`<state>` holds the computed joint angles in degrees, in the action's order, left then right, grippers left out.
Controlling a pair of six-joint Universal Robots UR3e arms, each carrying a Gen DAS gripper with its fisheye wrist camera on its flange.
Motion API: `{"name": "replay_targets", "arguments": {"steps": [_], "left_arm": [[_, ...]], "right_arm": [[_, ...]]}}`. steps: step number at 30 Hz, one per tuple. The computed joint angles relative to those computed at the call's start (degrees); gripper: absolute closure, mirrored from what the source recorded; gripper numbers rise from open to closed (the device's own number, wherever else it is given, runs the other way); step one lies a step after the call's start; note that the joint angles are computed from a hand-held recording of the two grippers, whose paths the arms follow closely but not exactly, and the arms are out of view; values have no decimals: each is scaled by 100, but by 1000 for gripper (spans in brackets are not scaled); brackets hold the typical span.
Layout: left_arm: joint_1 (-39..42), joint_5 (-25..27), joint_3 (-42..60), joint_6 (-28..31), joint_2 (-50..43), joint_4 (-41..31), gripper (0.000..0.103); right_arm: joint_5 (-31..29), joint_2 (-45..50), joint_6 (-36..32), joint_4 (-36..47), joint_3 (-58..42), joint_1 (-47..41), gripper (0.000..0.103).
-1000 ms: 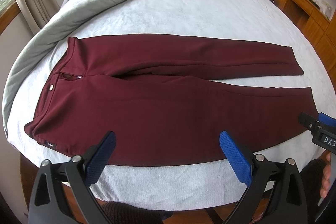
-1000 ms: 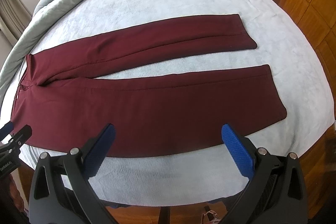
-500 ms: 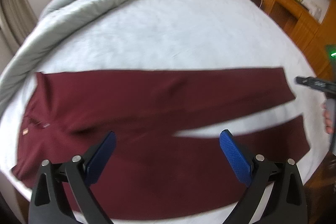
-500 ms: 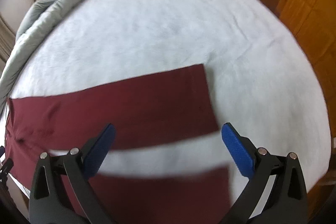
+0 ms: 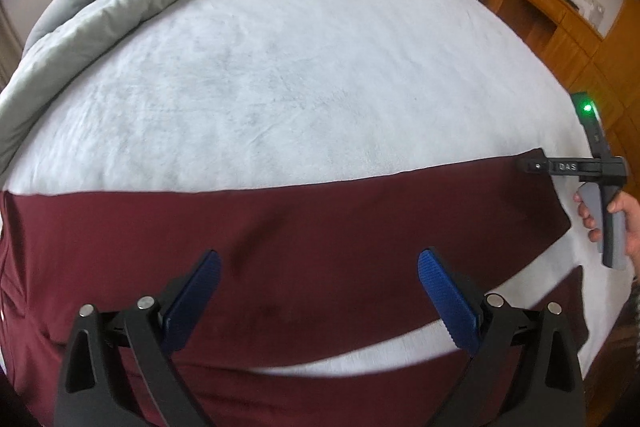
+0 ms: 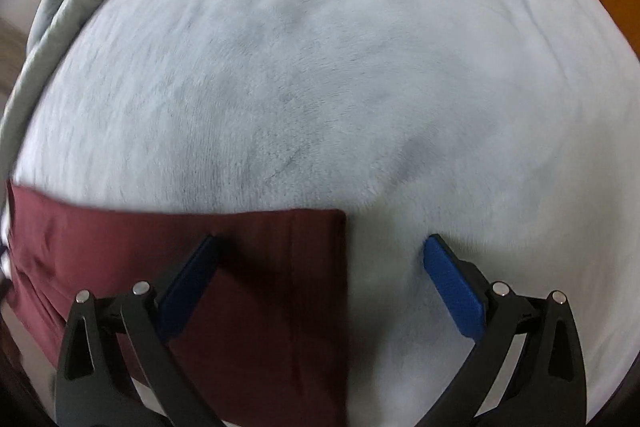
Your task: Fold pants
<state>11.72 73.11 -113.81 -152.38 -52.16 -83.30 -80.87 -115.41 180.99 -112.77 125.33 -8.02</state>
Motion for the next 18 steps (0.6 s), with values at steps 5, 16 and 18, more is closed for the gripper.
{"name": "replay_targets", "arguments": {"steps": [5,16,18], "left_arm": [[-654,380,-121,-457,-520,727,4],[-1228,341,34,-208,-1227,1324,4],[-1372,221,94,-20,-1553,1608,4]], "right_arm": [[-196,236,-269,273,-287,194,2],[1039,-1992,-1384,1590,-150,-767,84],[1636,-2652,-2113,2524,-338,-1457,84]]}}
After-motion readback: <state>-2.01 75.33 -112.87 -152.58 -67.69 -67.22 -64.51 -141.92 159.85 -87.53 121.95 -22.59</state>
